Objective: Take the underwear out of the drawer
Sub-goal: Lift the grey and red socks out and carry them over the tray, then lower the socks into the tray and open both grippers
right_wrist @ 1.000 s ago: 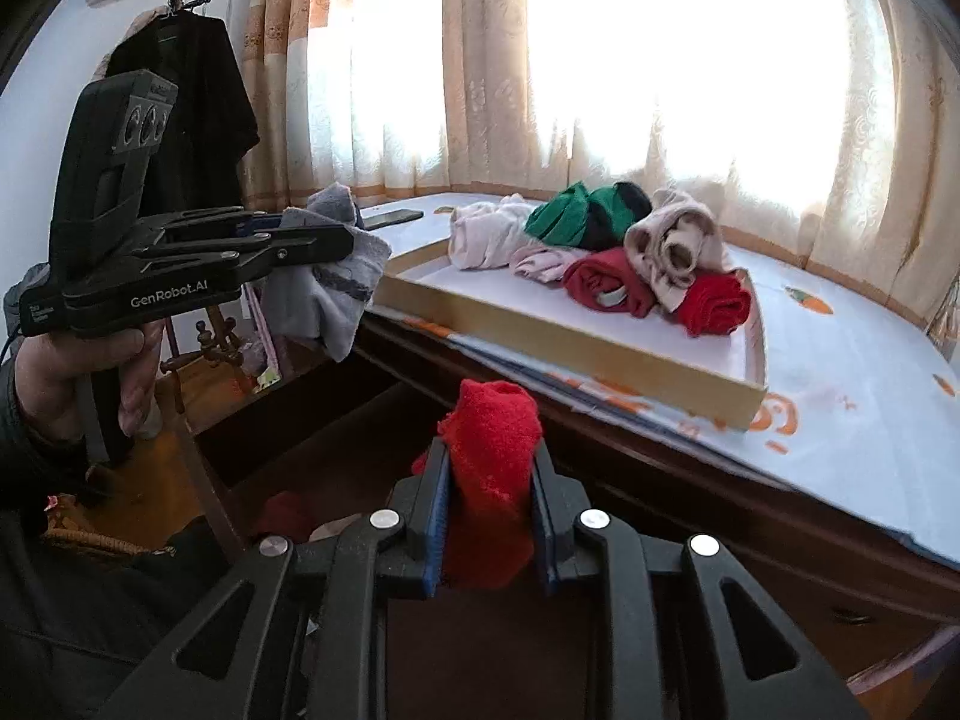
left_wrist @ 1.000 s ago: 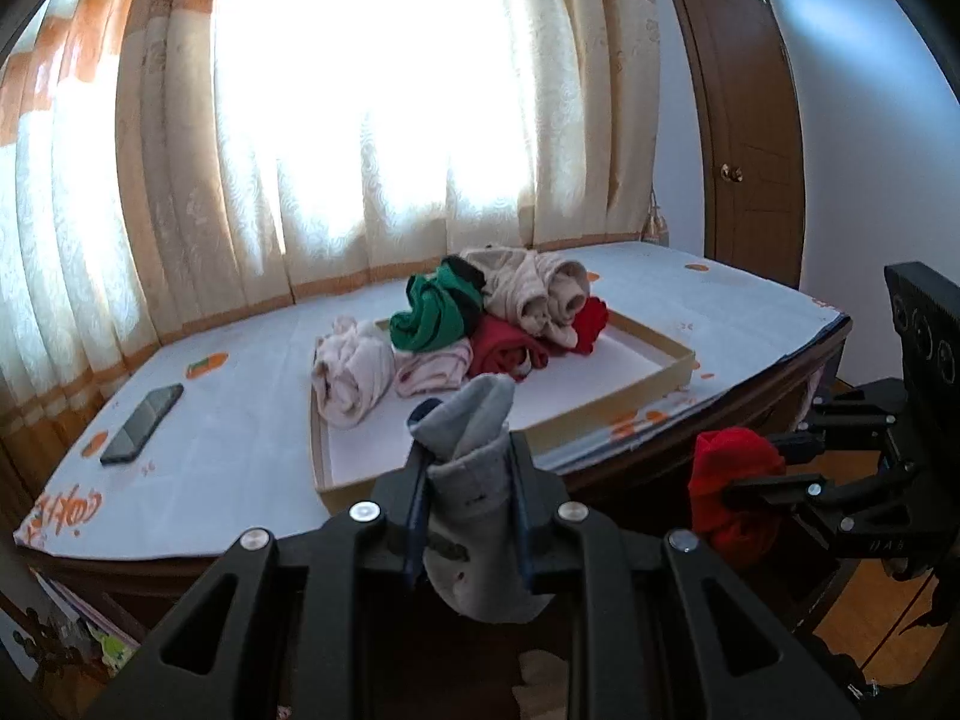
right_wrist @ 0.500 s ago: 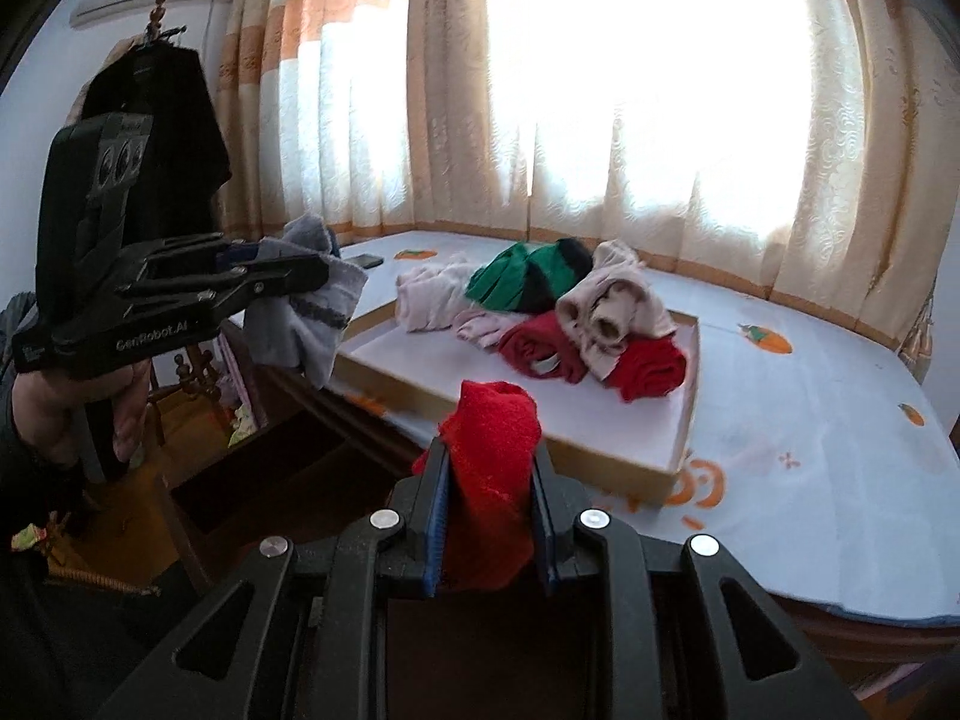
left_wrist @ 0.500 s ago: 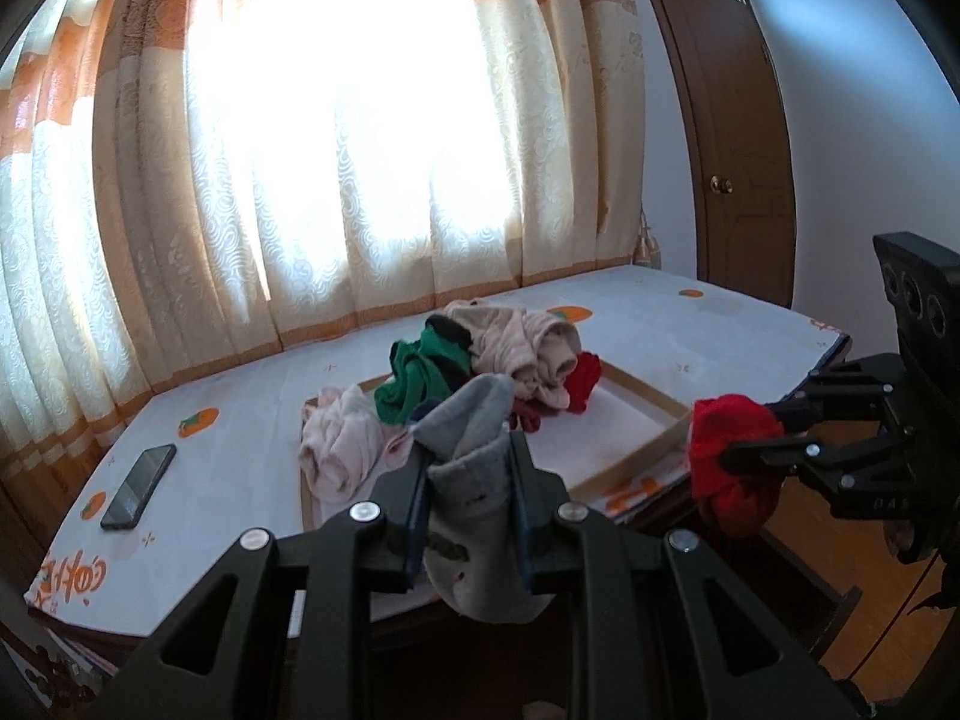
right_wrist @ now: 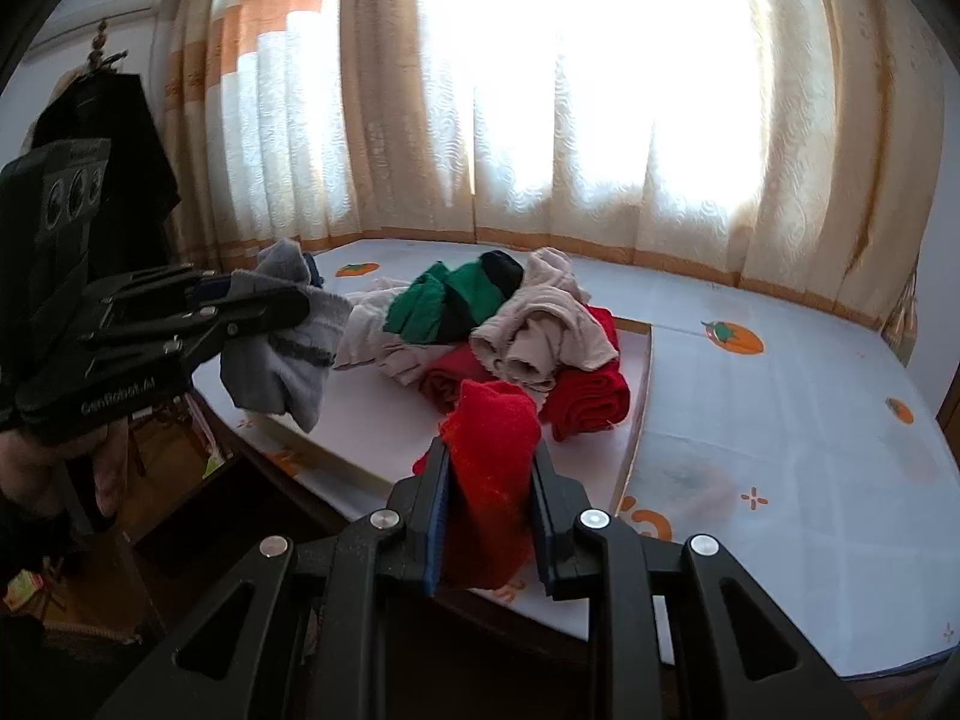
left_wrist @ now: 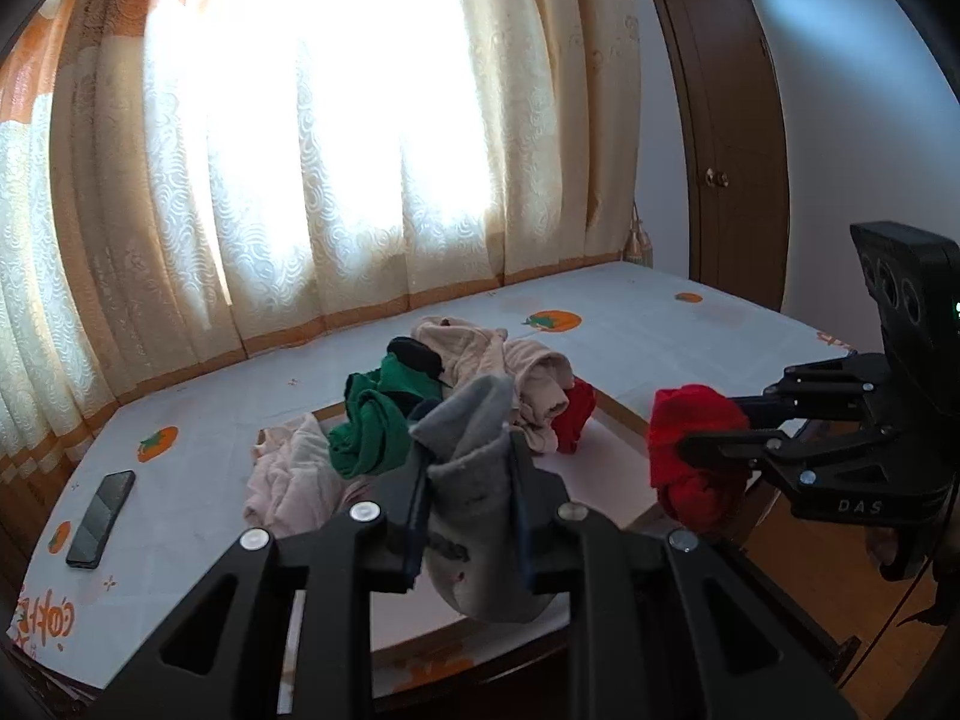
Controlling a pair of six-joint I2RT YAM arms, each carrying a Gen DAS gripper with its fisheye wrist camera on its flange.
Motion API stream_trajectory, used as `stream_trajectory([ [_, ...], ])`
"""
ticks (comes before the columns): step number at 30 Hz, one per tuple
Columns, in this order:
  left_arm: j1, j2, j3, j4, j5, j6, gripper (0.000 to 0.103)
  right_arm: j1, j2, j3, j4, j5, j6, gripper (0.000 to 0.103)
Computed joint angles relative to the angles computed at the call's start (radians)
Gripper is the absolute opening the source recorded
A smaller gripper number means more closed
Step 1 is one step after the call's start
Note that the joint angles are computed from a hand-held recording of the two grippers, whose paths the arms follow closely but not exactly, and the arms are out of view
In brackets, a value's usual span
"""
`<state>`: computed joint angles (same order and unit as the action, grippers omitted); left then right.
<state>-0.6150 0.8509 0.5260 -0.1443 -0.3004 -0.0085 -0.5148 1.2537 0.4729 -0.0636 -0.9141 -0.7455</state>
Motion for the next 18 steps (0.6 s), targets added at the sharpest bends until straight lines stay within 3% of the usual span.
stream_trajectory([
  [18,0.096,0.303,0.109,0.070,0.128,-0.025,0.021,0.153,0.236,0.113,0.169,0.173,0.192,0.026],
])
